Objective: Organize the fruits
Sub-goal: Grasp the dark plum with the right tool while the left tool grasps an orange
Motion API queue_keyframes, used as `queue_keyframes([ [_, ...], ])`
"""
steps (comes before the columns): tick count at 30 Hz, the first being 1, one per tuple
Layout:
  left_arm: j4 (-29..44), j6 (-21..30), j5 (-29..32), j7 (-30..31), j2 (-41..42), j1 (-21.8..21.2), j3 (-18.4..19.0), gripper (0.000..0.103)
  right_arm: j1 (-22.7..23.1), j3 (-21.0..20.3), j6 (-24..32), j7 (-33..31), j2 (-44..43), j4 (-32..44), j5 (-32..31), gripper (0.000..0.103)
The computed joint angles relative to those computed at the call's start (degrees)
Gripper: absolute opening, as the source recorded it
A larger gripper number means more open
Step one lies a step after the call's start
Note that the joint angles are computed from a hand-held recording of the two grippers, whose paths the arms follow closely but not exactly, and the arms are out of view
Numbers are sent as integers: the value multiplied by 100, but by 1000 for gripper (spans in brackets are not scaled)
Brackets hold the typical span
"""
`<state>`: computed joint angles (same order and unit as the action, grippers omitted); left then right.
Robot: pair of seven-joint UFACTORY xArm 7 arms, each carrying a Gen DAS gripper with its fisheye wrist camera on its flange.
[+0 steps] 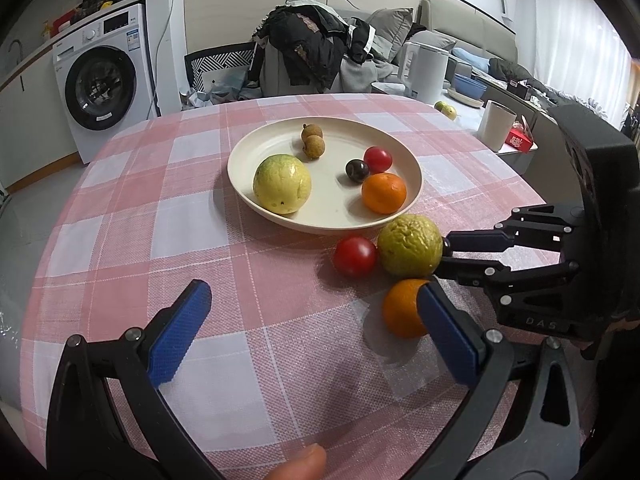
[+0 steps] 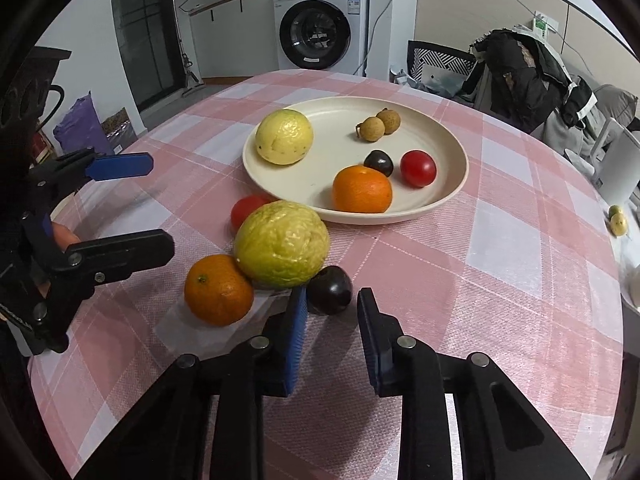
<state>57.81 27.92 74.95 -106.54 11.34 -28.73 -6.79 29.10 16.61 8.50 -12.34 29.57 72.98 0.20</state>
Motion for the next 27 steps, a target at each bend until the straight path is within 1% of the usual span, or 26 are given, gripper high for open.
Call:
queue_keyframes([
  [2, 4, 15, -30, 31, 4, -8, -8, 102, 1, 9, 53, -10, 31, 47, 4, 28],
  [5, 9, 9, -35, 35, 8, -16, -2, 102, 288, -286, 20, 158, 40, 70, -185, 33],
  [8, 31, 0, -52, 55, 43, -25, -3, 102, 537, -576, -30, 406, 42, 94, -405, 45],
  [11, 54, -21, -99, 110, 83, -36, 10, 102, 316, -335, -20, 310, 90, 119, -372, 45],
  [13, 66, -30, -118, 143, 100, -49, 21, 102, 185, -168, -41, 169, 101, 100, -340, 41],
  [14, 73, -29, -132, 169, 107, -54, 25, 102, 89, -45, -38, 58, 113, 96, -302, 32],
  [15, 75, -31, -139, 186, 109, -59, 31, 102, -45, 131, -12, -101, 132, 95, -239, 28],
  [18, 73, -43, -146, 182, 108, -72, 44, 102, 42, 54, -51, -152, 121, 80, -217, 27],
  [23, 89, -53, -196, 246, 133, -88, 50, 102, -203, 296, -40, -444, 49, -19, -15, 26],
  [27, 115, -97, -256, 316, 177, -99, 59, 102, -520, 568, -85, -796, -74, -182, 214, 26],
])
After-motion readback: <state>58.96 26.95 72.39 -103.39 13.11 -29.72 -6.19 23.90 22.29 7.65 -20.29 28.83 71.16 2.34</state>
